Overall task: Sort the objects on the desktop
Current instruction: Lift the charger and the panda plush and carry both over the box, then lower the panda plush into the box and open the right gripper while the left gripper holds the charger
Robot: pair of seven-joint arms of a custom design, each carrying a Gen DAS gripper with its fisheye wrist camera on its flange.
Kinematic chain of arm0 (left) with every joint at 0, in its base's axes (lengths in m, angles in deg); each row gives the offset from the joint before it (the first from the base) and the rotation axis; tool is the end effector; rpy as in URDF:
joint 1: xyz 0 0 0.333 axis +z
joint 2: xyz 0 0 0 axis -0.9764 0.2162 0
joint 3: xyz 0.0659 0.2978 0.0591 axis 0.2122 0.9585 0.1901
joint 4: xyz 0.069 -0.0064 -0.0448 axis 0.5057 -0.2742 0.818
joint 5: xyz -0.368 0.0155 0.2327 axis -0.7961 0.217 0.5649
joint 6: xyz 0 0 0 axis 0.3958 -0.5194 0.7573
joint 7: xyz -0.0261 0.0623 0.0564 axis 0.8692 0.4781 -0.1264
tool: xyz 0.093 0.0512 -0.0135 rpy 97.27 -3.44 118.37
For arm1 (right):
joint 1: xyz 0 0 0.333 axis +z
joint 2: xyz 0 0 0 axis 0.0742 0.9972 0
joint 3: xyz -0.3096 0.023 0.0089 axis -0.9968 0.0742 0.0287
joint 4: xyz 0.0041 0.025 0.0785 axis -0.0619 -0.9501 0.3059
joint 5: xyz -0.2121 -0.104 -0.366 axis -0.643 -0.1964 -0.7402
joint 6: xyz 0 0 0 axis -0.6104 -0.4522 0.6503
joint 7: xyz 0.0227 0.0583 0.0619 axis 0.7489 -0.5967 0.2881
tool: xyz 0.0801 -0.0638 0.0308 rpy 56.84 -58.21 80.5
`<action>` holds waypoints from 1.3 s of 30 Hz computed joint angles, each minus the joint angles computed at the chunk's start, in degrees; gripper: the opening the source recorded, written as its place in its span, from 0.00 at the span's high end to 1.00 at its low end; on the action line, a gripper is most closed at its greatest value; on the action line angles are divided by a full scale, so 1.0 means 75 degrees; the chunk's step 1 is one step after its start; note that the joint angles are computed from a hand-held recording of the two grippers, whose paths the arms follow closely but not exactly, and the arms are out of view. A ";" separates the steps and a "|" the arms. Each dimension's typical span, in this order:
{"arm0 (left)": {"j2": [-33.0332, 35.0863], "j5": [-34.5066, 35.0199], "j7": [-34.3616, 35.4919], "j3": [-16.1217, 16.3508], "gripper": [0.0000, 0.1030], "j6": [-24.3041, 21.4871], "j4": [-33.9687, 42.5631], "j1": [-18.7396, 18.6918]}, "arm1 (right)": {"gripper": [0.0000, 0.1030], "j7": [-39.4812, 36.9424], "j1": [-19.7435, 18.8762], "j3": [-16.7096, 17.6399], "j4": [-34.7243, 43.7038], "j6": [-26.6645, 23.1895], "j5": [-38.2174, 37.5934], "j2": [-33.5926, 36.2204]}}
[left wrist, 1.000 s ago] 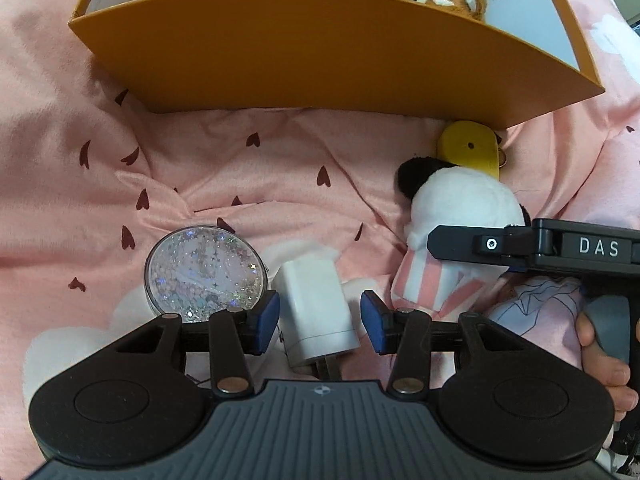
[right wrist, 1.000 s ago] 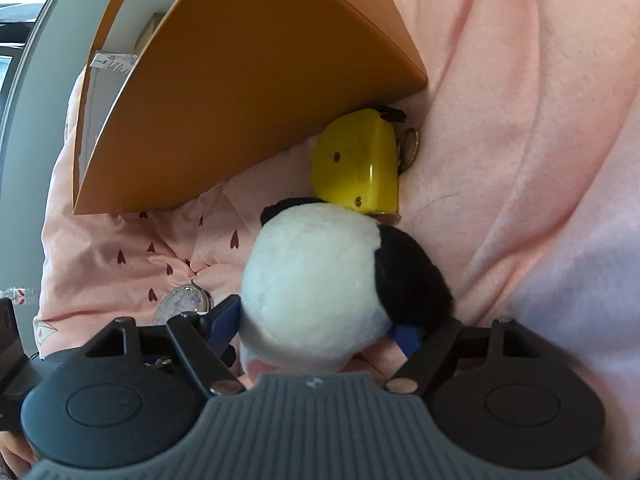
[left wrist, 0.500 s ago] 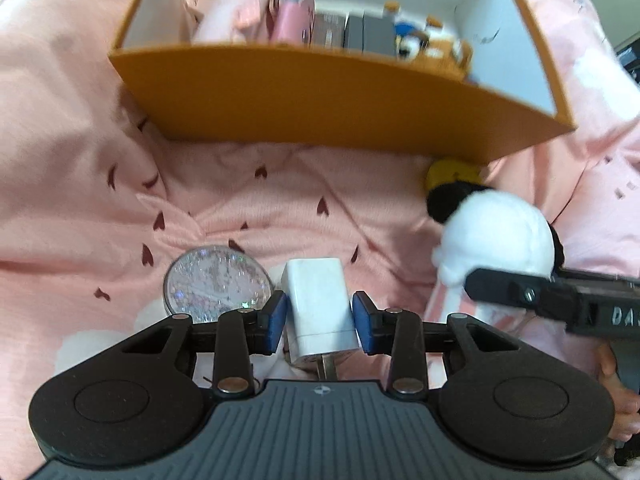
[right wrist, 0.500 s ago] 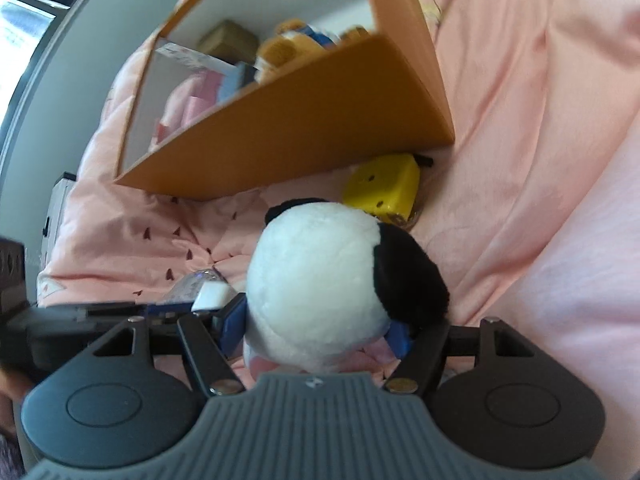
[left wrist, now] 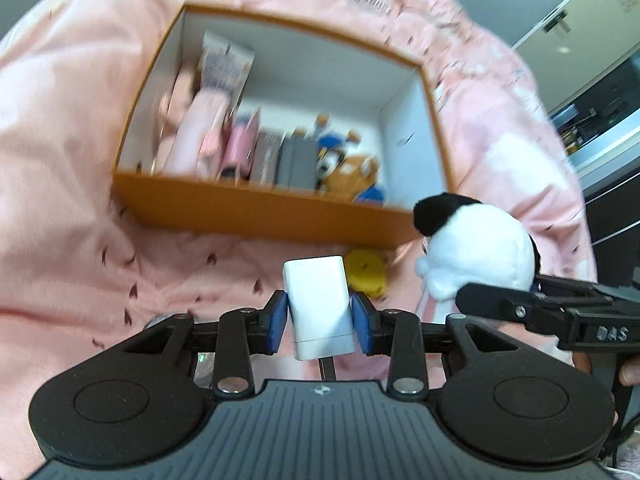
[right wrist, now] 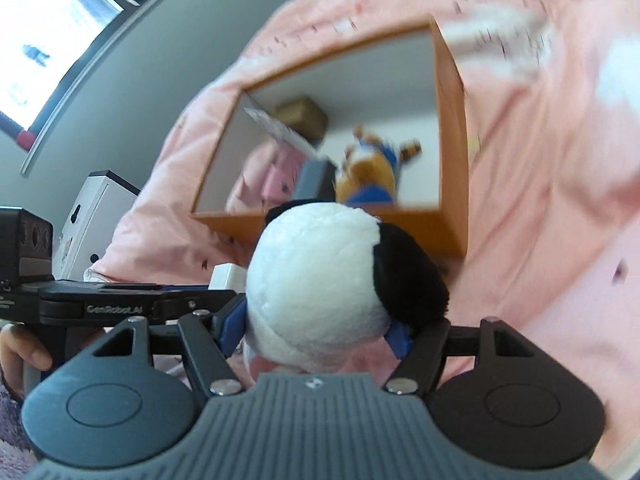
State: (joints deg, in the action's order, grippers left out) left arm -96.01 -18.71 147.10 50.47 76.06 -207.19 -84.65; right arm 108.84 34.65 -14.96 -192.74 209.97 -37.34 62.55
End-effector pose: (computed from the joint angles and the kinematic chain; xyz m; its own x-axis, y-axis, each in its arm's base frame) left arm 0.5172 -0.1456 0.5222 -0.3476 -0.8416 0.4134 -0.9121 0.2014 -0.3570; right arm 0.4205 0.2697 0.5251 -0.0106 -0.8732 -0.4873 -0.8544 0.2611 -0.4492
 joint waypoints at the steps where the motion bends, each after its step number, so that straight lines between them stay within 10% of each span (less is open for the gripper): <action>1: -0.0027 -0.0114 0.0086 0.0022 0.61 0.0083 0.0034 -0.0025 | 0.32 -0.0029 -0.0133 0.0067 0.0128 -0.0090 -0.0240 0.0015; 20: 0.0714 -0.0992 0.0685 0.0010 0.61 0.1166 0.0749 -0.0172 | 0.30 -0.0648 -0.1271 0.0671 0.3991 -0.3252 -0.3726 0.3024; 39: 0.1066 -0.1155 0.0725 -0.0036 0.61 0.1029 0.0934 0.0076 | 0.27 -0.1298 -0.1039 0.0558 0.5002 -0.4397 -0.3384 0.3745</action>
State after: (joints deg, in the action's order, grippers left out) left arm -88.02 -27.38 152.54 50.19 83.78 -200.19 -84.08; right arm 99.11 26.86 -10.78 -155.23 177.00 -62.72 90.64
